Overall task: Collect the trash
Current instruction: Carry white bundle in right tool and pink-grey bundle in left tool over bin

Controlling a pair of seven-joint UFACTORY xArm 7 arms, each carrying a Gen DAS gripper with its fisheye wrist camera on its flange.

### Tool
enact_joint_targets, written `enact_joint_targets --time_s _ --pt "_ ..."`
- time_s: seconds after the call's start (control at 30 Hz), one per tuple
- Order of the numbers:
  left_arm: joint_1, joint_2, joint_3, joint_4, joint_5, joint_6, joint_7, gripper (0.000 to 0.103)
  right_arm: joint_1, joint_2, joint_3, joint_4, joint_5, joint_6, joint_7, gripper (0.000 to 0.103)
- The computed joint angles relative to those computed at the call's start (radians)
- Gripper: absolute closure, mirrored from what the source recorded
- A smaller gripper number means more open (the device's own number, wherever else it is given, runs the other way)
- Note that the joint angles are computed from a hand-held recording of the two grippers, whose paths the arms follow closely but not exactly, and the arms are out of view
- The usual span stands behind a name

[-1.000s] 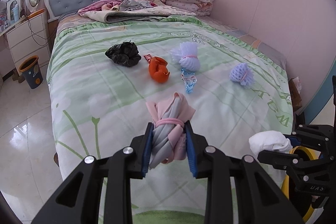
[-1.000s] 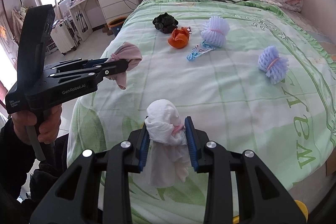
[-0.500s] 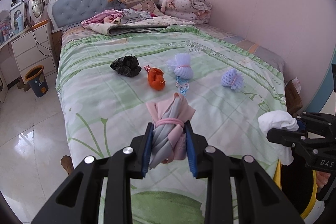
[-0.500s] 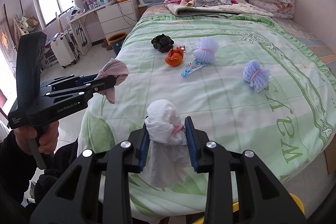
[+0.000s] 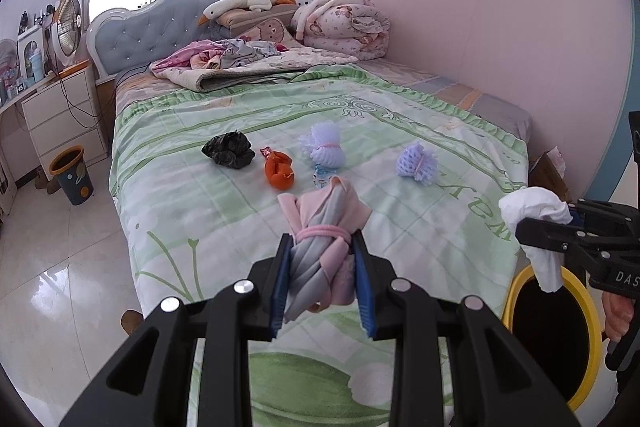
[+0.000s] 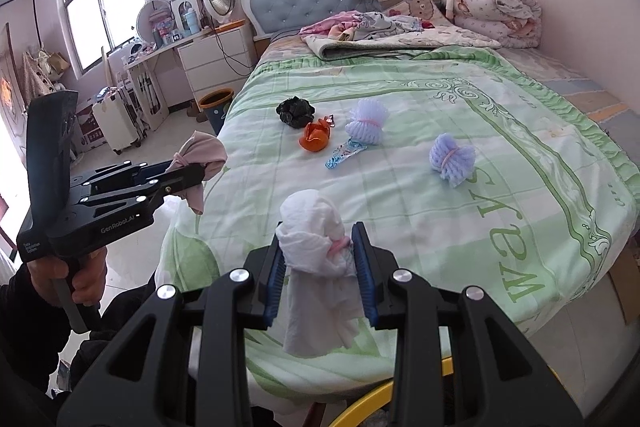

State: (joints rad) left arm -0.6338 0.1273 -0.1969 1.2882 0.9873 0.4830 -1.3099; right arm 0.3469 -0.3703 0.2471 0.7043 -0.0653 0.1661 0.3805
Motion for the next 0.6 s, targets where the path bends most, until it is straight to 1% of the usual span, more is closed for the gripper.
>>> enact_joint_targets --time_s 0.3,0.6 --pt "-0.018 -0.016 -0.020 0.014 0.030 0.012 -0.024 0.076 -0.016 -0.105 -0.010 -0.065 0.007 0.001 0.014 0.072" --pt "-0.053 -0.007 -0.037 0.054 0.056 0.026 -0.018 0.076 -0.031 -0.227 -0.018 -0.135 0.017 0.009 0.022 0.072"
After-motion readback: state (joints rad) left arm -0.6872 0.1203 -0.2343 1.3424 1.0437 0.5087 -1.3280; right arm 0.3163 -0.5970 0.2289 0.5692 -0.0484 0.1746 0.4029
